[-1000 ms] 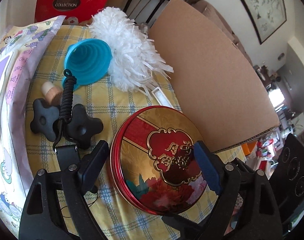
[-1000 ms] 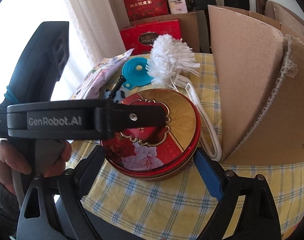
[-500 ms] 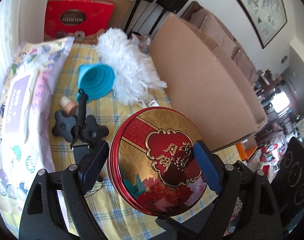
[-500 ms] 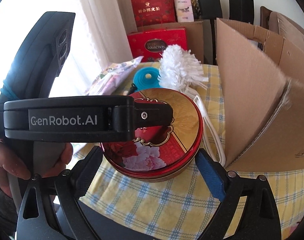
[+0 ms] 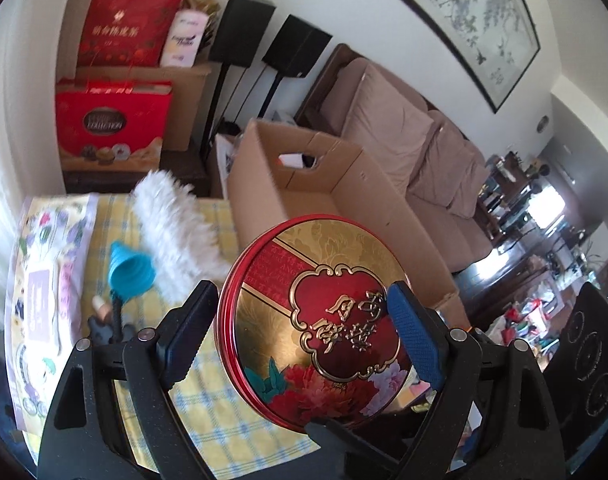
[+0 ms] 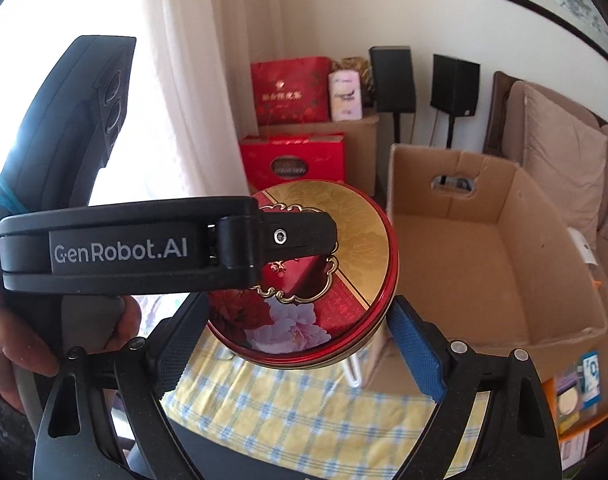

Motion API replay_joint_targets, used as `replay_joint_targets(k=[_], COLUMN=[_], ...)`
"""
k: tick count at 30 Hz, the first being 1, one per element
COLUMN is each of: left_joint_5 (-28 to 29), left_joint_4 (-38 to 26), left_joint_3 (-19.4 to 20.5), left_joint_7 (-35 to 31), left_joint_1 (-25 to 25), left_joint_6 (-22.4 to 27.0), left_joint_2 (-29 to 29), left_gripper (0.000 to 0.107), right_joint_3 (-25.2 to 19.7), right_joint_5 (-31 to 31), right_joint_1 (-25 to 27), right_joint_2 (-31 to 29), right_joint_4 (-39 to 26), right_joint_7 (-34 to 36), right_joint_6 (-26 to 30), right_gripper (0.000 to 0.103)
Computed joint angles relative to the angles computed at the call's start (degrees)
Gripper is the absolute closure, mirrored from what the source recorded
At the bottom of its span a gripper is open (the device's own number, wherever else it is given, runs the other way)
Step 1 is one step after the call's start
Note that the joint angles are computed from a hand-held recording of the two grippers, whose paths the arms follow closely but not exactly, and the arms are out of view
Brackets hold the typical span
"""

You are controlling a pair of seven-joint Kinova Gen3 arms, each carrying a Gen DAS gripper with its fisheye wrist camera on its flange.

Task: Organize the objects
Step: 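Carry the red tin into the cardboard box and release it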

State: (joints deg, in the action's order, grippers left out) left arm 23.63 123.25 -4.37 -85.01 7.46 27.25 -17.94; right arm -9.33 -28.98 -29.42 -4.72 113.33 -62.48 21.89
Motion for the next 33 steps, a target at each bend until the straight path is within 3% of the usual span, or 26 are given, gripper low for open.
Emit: replay_joint_targets(k=[8, 19, 24, 33], left_joint_5=[-1.96, 1.61, 2.23, 5.07], left_joint_4=[-14.85, -36.89, -40.16, -41.66], left_joint_3=[4.94, 10.77, 12.49, 13.76], left_joint_7=[2.83, 3.93, 4.58, 4.56], left_joint_1=[-0.64, -3.45, -3.78, -5.69], left_joint_6=[4.75, 19.28, 21.87, 26.27], left_joint_2=[11.62, 33.94, 39.26, 42.83], left_gripper=[0.023, 0.026, 0.026, 0.027], right_joint_3=[3.96, 3.8, 3.44, 3.07], right_joint_5=[-0.88, -0.08, 5.78, 13.59], right_joint_1=[6.41, 20.28, 20.93, 19.32], right_joint_2=[3.5, 19.09, 23.14, 26.05], right_joint_4=[-9.81, -29.24, -32.9, -37.03], right_joint_7=[2.15, 0.25, -4.3, -8.08], right_joint_6=[8.64, 28.55, 32.4, 38.35], right_gripper=[0.011, 0.012, 0.012, 0.012])
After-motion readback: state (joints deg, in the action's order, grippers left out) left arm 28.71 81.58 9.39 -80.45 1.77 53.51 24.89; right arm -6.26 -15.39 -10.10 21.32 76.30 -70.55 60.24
